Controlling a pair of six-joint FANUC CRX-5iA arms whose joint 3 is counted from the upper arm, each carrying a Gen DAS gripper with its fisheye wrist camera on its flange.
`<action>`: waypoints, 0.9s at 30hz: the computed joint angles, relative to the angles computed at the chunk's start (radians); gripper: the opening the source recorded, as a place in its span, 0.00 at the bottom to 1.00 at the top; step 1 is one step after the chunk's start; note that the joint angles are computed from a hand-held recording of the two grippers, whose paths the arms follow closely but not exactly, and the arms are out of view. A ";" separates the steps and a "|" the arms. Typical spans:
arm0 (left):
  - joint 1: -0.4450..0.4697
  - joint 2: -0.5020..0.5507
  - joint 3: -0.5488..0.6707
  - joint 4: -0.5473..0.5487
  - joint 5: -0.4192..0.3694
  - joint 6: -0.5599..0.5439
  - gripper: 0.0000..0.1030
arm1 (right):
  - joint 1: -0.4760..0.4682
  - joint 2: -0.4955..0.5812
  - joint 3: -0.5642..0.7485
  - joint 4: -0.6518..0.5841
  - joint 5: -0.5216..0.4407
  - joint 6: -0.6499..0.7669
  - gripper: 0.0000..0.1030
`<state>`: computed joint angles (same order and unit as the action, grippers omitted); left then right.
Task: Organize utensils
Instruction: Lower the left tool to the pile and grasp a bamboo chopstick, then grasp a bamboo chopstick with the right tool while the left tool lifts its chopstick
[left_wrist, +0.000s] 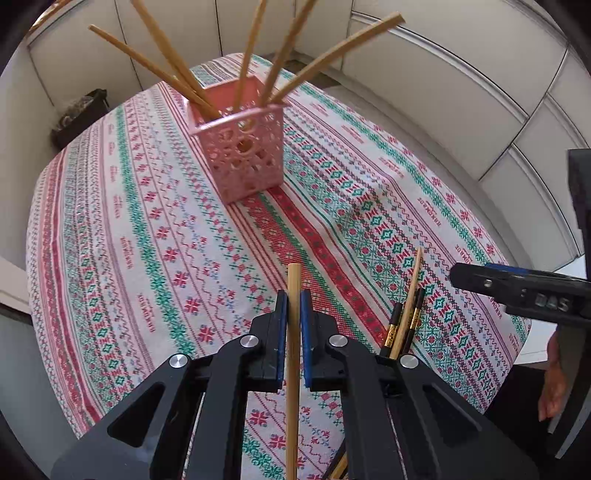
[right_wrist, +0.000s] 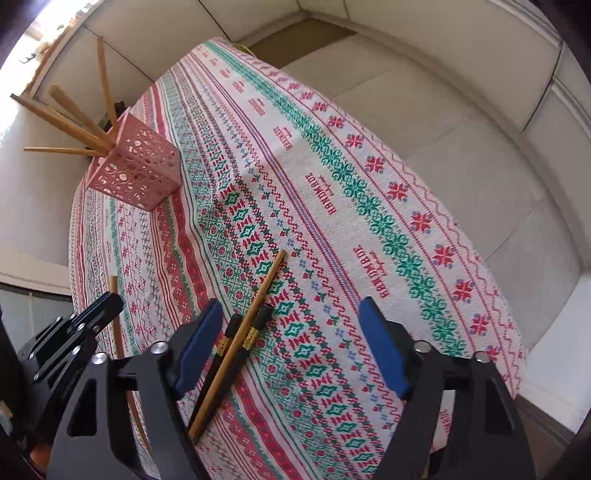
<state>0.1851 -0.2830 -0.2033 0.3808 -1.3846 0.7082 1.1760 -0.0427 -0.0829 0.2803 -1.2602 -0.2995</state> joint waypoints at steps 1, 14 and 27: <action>0.014 -0.007 -0.001 0.013 -0.001 -0.007 0.06 | -0.018 0.015 0.016 -0.025 0.007 0.009 0.57; 0.089 -0.055 -0.005 0.079 0.006 -0.056 0.06 | -0.065 0.206 0.199 -0.069 -0.098 -0.001 0.27; 0.244 -0.217 -0.142 0.336 0.064 -0.078 0.06 | 0.130 0.123 -0.002 0.435 0.067 -0.194 0.06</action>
<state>0.4295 -0.4998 -0.3457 0.7166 -1.3209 0.6306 1.3065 0.0804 -0.0849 0.7149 -1.1929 -0.4932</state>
